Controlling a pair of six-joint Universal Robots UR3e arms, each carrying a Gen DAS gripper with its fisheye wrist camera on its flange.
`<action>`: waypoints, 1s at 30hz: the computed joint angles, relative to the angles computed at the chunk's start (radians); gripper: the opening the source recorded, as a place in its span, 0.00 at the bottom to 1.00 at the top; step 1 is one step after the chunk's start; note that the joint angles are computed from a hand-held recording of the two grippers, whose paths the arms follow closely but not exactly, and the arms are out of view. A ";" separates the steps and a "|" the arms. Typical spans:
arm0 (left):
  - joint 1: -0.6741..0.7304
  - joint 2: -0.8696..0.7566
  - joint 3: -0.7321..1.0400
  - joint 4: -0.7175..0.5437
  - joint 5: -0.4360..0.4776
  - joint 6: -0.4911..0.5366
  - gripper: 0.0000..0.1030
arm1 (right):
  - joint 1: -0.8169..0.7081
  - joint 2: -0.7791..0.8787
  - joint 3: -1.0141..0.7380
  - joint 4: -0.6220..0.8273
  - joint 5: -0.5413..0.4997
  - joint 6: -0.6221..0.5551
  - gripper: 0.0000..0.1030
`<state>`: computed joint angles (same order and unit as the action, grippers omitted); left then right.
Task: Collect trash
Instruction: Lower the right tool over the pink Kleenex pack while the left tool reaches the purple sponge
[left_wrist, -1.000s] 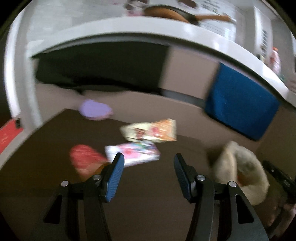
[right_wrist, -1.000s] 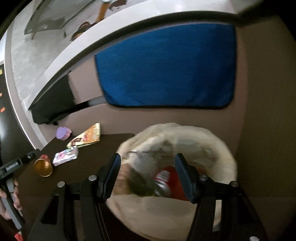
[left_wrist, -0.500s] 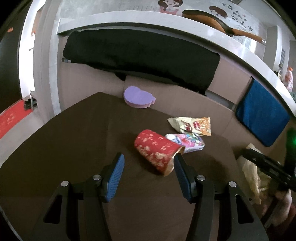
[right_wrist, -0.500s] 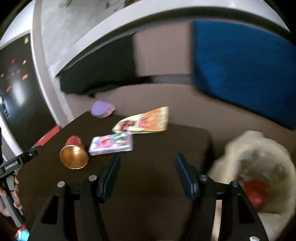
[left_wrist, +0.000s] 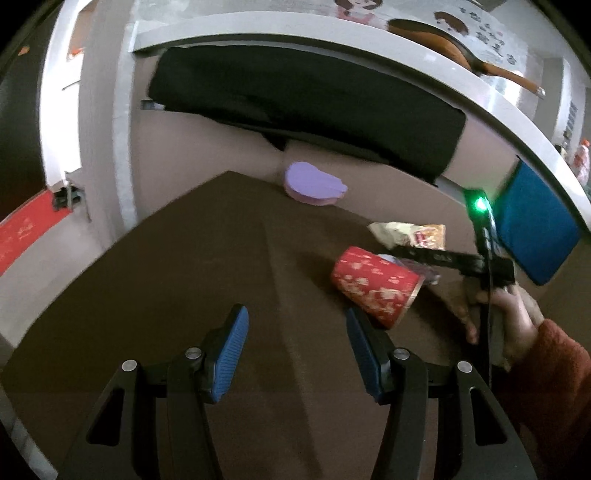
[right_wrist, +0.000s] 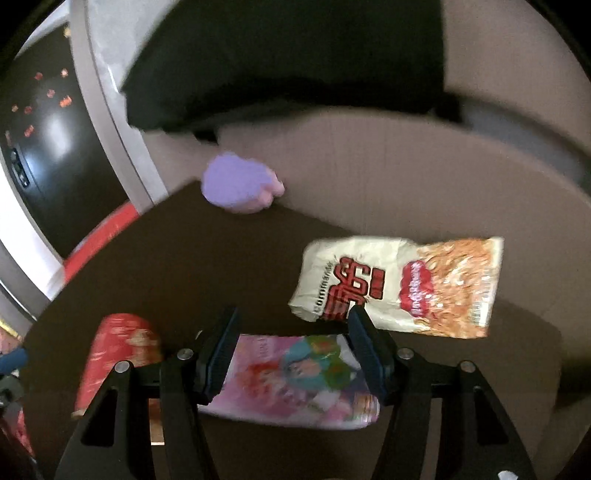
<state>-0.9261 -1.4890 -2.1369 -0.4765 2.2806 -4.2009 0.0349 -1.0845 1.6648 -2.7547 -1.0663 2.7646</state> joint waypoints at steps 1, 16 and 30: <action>-0.001 0.013 -0.013 -0.002 0.001 -0.010 0.55 | -0.021 -0.016 0.032 -0.002 0.032 -0.009 0.54; 0.016 0.017 0.182 -0.145 -0.103 0.179 0.54 | -0.179 -0.615 0.672 0.073 0.132 -0.258 0.57; 0.688 -0.074 0.176 0.271 -0.750 0.552 0.54 | -0.041 -0.364 0.617 -0.303 -0.021 -0.086 0.58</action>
